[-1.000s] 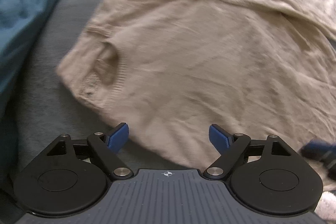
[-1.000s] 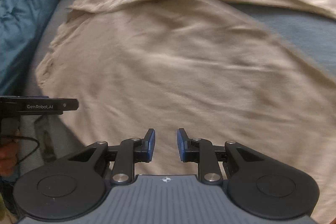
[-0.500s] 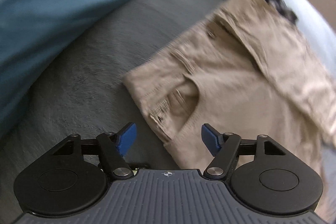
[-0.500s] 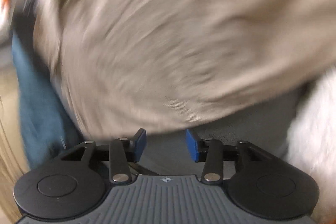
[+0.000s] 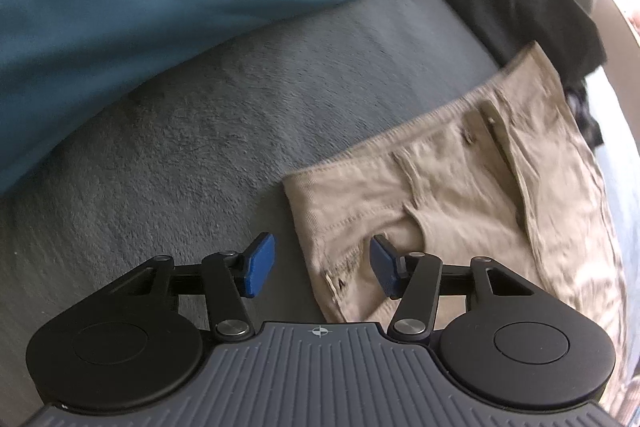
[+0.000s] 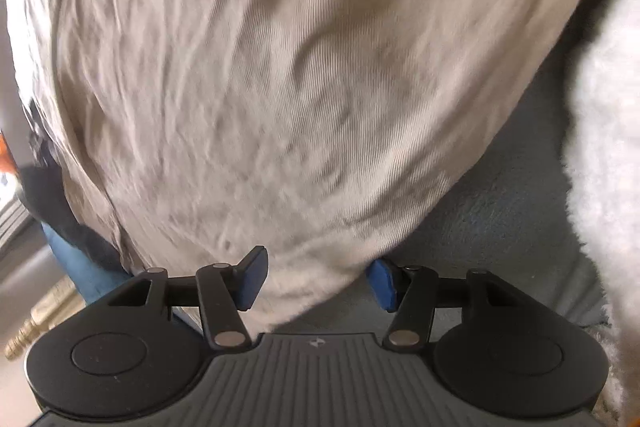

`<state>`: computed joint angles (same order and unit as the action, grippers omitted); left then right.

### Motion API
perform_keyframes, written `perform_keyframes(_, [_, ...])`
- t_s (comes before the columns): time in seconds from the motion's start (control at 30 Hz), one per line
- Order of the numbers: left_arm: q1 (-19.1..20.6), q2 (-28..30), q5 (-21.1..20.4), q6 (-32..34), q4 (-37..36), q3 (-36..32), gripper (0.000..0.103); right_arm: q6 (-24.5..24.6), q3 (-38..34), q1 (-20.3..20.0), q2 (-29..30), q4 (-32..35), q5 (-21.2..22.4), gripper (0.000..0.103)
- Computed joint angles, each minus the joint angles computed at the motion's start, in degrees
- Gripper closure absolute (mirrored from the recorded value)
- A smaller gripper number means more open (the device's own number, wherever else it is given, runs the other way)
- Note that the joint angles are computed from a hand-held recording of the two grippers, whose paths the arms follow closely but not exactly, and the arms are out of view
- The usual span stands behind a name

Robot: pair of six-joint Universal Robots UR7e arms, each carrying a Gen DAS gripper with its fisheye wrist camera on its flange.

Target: Fold clothes

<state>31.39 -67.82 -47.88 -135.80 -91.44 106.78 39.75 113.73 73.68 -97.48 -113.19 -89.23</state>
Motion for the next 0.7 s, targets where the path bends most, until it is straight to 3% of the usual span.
perform_keyframes(0.1, [1.18, 0.16, 0.02, 2.44, -2.88, 0.64, 0.050, 0.51, 0.64, -0.15, -0.38, -1.45, -0.31, 0.053])
perform_keyframes(0.23, [2.77, 0.95, -1.01, 4.43, -6.27, 0.94, 0.059, 0.56, 1.10, -0.29, -1.24, -1.71, -0.67, 0.061])
perform_keyframes(0.57, [4.55, 3.46, -2.15, 6.76, -5.78, -1.17, 0.076, 3.67, 1.37, -3.35, -2.60, -4.73, 1.31, 0.062])
perform_keyframes(0.63, [4.77, 4.14, -2.38, 7.48, -4.68, -2.17, 0.082, 1.96, 0.66, -3.27, -2.14, -5.47, 0.91, 0.062])
perform_keyframes(0.67, [4.74, 4.45, -2.26, 7.85, -4.16, -2.59, 0.085, 0.49, 0.23, -2.83, -1.87, -5.87, 0.48, 0.065])
perform_keyframes(0.7, [4.66, 4.86, -2.21, 8.04, -3.14, -3.22, 0.086, -0.82, -0.18, -2.16, -1.48, -6.35, -0.26, 0.076])
